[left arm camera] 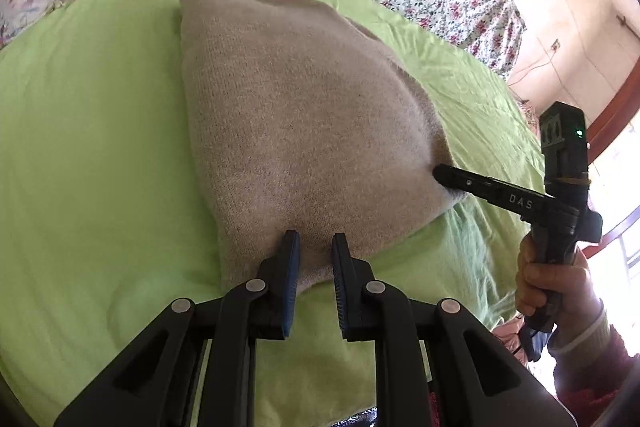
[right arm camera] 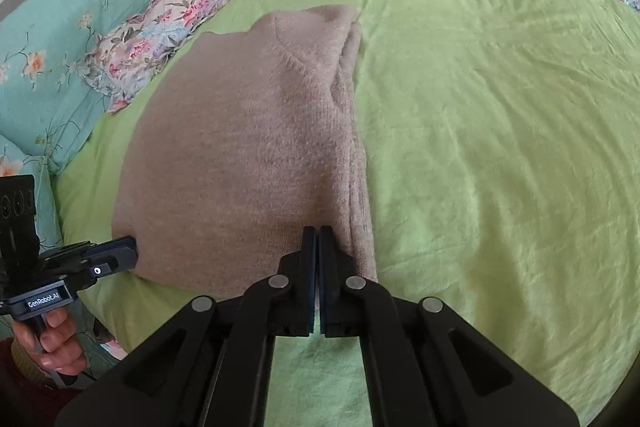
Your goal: Fold small clothes
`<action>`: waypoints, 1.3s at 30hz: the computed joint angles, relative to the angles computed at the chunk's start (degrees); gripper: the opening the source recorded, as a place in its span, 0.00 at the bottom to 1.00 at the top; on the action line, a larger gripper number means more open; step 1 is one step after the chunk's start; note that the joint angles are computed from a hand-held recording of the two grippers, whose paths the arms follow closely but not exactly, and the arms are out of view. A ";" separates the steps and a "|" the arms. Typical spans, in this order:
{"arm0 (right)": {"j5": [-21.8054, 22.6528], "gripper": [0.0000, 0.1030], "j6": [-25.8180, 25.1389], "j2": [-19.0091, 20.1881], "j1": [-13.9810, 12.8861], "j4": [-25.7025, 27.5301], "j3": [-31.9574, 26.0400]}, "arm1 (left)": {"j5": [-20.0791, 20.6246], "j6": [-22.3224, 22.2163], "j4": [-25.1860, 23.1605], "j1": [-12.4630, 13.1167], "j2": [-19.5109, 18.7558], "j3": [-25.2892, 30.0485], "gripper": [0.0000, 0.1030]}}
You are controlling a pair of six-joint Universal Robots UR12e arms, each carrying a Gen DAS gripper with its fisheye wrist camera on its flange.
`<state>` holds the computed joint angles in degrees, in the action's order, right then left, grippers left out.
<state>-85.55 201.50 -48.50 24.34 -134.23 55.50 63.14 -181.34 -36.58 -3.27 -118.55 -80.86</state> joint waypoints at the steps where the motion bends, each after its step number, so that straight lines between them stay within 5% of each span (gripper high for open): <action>1: 0.42 0.00 0.62 -0.25 -0.09 -0.57 0.56 | 0.01 -0.04 -0.04 0.03 -0.22 0.30 0.15; 15: 0.34 0.00 2.11 -1.54 -0.34 1.27 1.62 | 1.86 -0.98 -1.96 -0.28 0.27 0.69 0.16; 22: -4.08 0.05 4.46 -4.22 0.43 3.15 4.63 | 4.59 -0.50 -3.36 -0.20 2.17 -0.48 0.16; 26: -3.91 0.06 6.39 -6.14 0.30 1.45 7.46 | 10.25 0.34 -1.52 -0.70 3.77 -2.26 0.40; 32: -2.63 0.07 6.10 -6.86 0.66 1.15 7.70 | 12.52 0.25 -0.67 -0.27 4.94 -3.53 0.51; 33: -2.15 0.13 5.37 -6.81 0.81 1.46 7.33 | 13.03 0.23 -0.44 -0.25 5.16 -3.74 0.57; 36: -0.77 0.54 3.45 -7.08 1.19 0.45 7.24 | 14.93 0.57 0.32 -0.32 5.84 -4.39 0.73; 39: -1.63 0.58 0.76 -7.34 1.93 0.23 6.87 | 17.83 1.60 1.78 -0.73 6.57 -5.03 0.82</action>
